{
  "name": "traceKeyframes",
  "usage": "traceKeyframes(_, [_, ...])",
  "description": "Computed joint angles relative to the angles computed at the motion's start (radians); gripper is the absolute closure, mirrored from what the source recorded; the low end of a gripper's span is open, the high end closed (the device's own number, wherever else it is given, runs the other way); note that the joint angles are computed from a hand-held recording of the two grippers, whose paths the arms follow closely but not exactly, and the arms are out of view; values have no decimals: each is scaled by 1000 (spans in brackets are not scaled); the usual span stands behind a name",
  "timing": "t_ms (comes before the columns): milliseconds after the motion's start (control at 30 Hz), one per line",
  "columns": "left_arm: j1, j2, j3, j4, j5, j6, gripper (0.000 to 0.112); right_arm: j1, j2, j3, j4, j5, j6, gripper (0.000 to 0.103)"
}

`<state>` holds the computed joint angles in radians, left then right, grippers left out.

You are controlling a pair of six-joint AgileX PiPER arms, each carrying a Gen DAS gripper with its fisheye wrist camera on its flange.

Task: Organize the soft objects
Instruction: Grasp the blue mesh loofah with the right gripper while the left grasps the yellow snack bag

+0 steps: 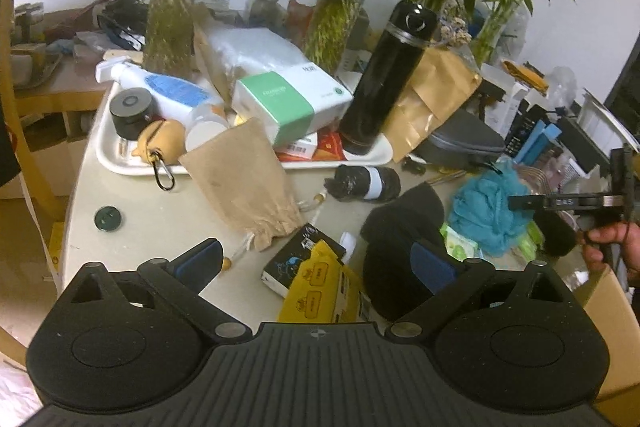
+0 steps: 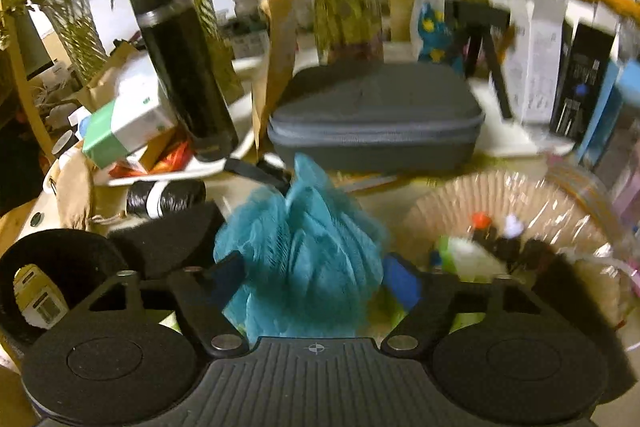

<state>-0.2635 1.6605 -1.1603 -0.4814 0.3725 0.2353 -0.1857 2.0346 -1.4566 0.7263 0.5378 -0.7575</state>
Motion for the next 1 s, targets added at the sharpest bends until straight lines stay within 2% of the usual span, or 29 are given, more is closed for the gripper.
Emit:
traceKeyframes(67, [-2,13,-16,6,27,-1,10,-15,18,-14,40,45,-14,60])
traceKeyframes(167, [-1,35,-43,-14,76,35,10,-14,2,-4,41,46,21,79])
traceKeyframes(333, [-7,99,-116,79,173,-30,10,-8,-56,50,112,-2,-27,85])
traceKeyframes(500, [34,175,-178,15,274,-4,11,-17,-136,120,269,-29,-192,86])
traceKeyframes(533, [44,194,-194,0,300,-1,20,-20,-152,134,298,-31,-221,86])
traceKeyframes(567, [53,209,-209,-10,324,-3,24,-24,-169,149,333,-29,-256,86])
traceKeyframes(667, [84,250,-237,-66,381,3,29,-39,-213,187,427,-18,-342,86])
traceKeyframes(767, [104,276,-249,-120,420,25,41,-53,-249,222,499,1,-418,86])
traceKeyframes(967, [91,281,-236,-102,398,8,54,-75,-304,276,554,26,-474,86])
traceKeyframes(1000, [82,271,-229,-85,384,2,61,-78,-312,285,561,27,-482,86])
